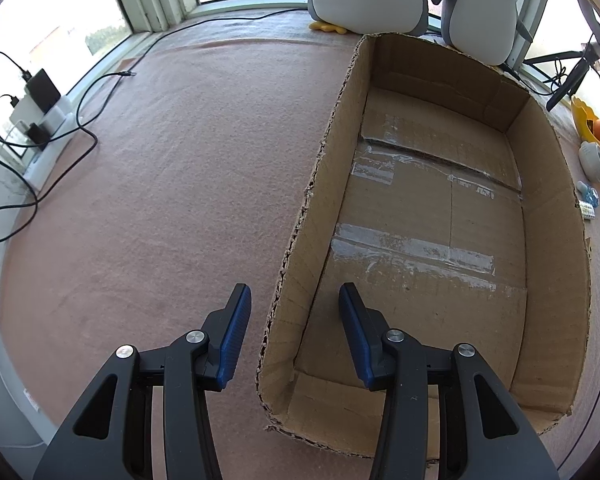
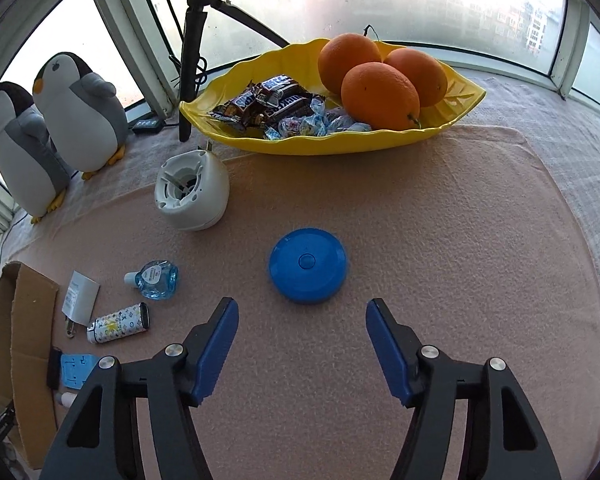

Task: Organize rigid objects
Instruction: 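Move the right tool toward the blue round tape measure, then close the right gripper on the blue tape measure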

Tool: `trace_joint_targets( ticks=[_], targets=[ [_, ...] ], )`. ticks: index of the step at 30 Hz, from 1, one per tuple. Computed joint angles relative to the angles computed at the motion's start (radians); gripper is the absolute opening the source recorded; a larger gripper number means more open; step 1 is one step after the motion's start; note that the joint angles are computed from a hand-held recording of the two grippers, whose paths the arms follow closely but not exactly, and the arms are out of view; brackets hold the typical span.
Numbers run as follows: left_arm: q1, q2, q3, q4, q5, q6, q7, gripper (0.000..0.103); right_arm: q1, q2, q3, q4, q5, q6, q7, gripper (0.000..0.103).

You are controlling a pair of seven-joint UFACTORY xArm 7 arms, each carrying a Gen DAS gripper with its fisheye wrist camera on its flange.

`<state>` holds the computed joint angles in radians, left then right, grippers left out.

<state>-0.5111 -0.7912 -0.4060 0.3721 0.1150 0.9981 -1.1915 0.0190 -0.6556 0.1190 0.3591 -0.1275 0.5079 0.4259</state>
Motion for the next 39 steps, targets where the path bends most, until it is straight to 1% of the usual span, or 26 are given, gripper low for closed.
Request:
trace_joint_targets(
  ticks=[3,6,9,15,21,25,39],
  targets=[
    [-0.001,0.000,0.001,0.000,0.000,-0.001,-0.001,0.045,-0.017,0.073,-0.001,0.040,-0.012,-0.018,0.001,0.062],
    [-0.001,-0.001,0.002,0.000,-0.001,0.000,-0.001,0.045,-0.010,0.147,-0.024,0.089,0.006,-0.018,-0.008,0.062],
    [-0.001,-0.001,0.001,0.000,0.000,0.002,-0.004,0.045,-0.029,0.196,-0.007,0.129,-0.022,-0.002,0.010,0.062],
    [-0.002,-0.005,0.002,-0.003,-0.001,0.002,-0.005,0.045,-0.017,0.260,-0.030,0.177,-0.024,0.036,-0.003,0.062],
    [-0.002,-0.008,0.003,-0.004,-0.003,0.002,-0.005,0.045,-0.017,0.283,-0.019,0.192,-0.059,0.054,0.012,0.057],
    [-0.004,-0.012,0.004,-0.006,-0.003,0.003,-0.003,0.045,-0.012,0.283,-0.021,0.195,-0.072,0.071,0.012,0.046],
    [-0.004,-0.019,0.007,-0.015,-0.010,-0.013,-0.006,0.045,-0.002,0.231,-0.009,0.146,-0.089,0.058,0.024,0.046]
  ],
)
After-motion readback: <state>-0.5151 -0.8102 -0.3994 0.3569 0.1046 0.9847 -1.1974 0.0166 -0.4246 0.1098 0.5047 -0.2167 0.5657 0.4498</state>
